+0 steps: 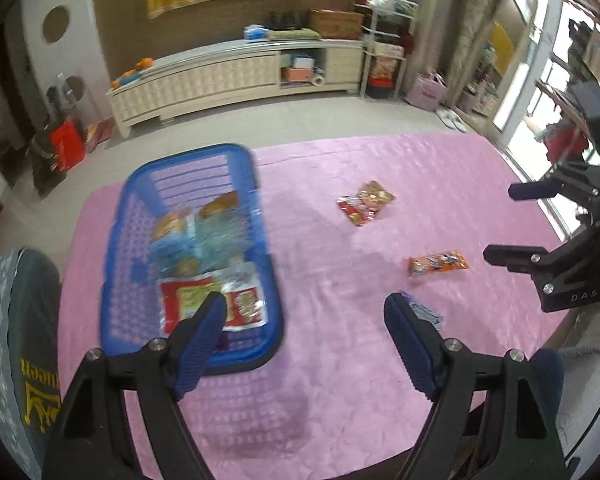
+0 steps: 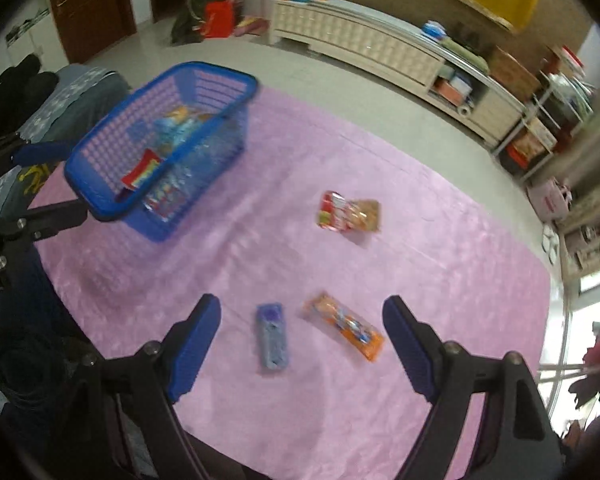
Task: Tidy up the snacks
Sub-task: 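Move both tools back toward the remaining snacks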
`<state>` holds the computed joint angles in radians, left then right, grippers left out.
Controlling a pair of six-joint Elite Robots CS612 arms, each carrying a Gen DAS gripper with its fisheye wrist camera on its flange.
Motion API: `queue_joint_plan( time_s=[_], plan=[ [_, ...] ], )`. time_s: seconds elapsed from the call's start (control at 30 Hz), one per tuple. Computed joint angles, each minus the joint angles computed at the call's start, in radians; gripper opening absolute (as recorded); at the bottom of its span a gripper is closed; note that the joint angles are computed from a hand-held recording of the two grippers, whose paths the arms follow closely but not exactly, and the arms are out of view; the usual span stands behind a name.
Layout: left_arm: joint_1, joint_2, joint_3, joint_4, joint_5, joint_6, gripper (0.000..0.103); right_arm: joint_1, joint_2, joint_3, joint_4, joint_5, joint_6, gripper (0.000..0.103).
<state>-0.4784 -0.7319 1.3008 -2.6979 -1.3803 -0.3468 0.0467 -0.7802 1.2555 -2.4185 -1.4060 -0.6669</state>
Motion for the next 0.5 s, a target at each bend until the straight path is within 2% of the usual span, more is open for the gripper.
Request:
queue_joint_plan(
  time_s=[0.2,0.3,0.5],
  plan=[
    [-0.01,0.078,-0.136,0.069,-0.03,0.08,0.079,-0.018,0.02,-0.01,-0.031,-0.053,0.001,0.086],
    [-0.013,0.124,-0.215,0.11,-0.039,0.136,0.079,-0.028,0.041,-0.033,-0.024,-0.047,0.012,0.086],
    [-0.007,0.225,-0.396,0.227,-0.071,0.212,0.079,-0.038,0.111,-0.129,0.007,-0.027,0.121,0.086]
  ],
)
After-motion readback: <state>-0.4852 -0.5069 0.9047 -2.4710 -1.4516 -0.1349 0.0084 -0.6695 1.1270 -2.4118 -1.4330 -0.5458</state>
